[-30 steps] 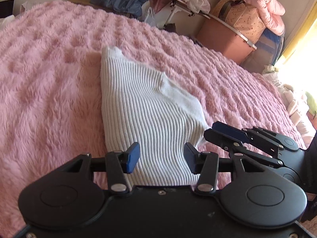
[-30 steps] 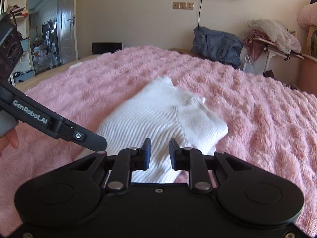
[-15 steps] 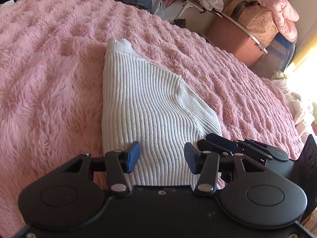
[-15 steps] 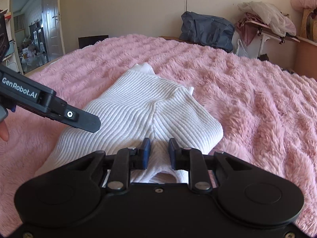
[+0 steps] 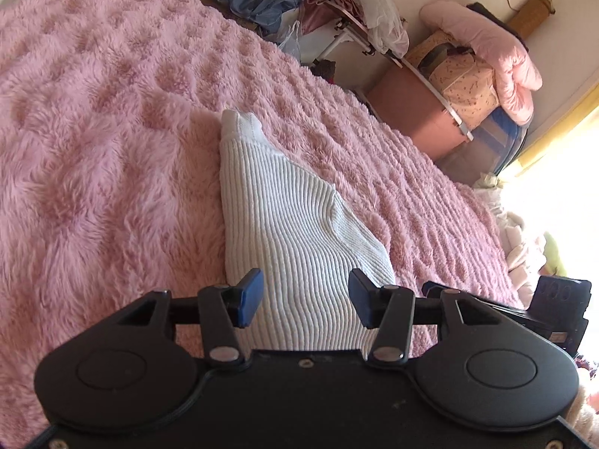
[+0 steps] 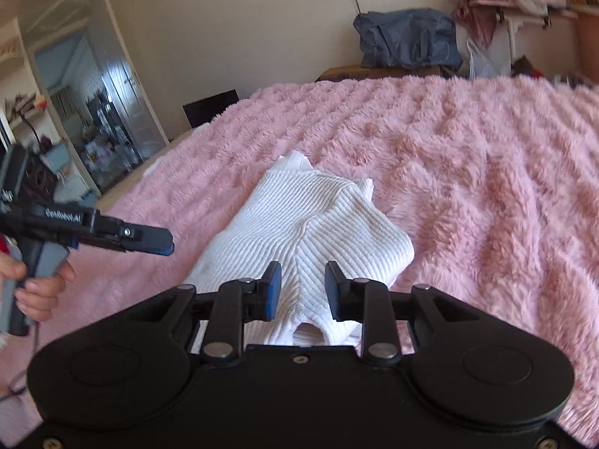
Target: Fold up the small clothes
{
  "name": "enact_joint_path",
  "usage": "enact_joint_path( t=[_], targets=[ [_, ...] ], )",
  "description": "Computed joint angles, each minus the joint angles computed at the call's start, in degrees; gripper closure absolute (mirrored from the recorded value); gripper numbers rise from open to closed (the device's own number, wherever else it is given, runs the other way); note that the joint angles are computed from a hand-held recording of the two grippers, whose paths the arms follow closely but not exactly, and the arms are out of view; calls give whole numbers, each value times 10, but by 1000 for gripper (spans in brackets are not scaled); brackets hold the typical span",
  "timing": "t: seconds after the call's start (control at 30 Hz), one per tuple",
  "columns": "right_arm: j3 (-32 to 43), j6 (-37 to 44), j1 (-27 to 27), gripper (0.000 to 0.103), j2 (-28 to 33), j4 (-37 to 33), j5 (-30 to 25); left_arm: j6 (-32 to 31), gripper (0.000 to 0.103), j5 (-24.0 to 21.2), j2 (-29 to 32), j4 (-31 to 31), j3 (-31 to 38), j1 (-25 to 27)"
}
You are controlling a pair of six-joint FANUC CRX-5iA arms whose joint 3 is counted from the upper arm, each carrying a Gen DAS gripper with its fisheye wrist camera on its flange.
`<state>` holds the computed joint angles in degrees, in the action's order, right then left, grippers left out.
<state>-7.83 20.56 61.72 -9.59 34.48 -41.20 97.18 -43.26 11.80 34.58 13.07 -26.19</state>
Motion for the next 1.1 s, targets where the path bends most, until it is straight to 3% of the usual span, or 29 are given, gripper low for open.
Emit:
enact_joint_path(
  t=[0.1,0.3,0.47,0.6,0.73,0.93,1.1],
  targets=[
    [-1,4,-19,60,-12,-56,7,-21,50,32,-14,81,-63,15],
    [-15,31,-76,50,-24,-240,86,-147,49,118,-30,310,-191,-5],
    [-55,-8,-92,49,-32,-256,137,-194,49,126,-21,377,-217,-16],
    [-55,47,-112,48,-29,-344,163,-254,49,121,-8,454,-228,-26],
    [-30,126,-134,45,-12,-442,174,-254,48,101,13,435,-205,-22],
    [53,304,-186,38,37,-613,114,-263,41,80,41,451,-179,-23],
    [90,367,-208,32,67,-683,93,-243,36,54,77,448,-140,-22]
  ],
)
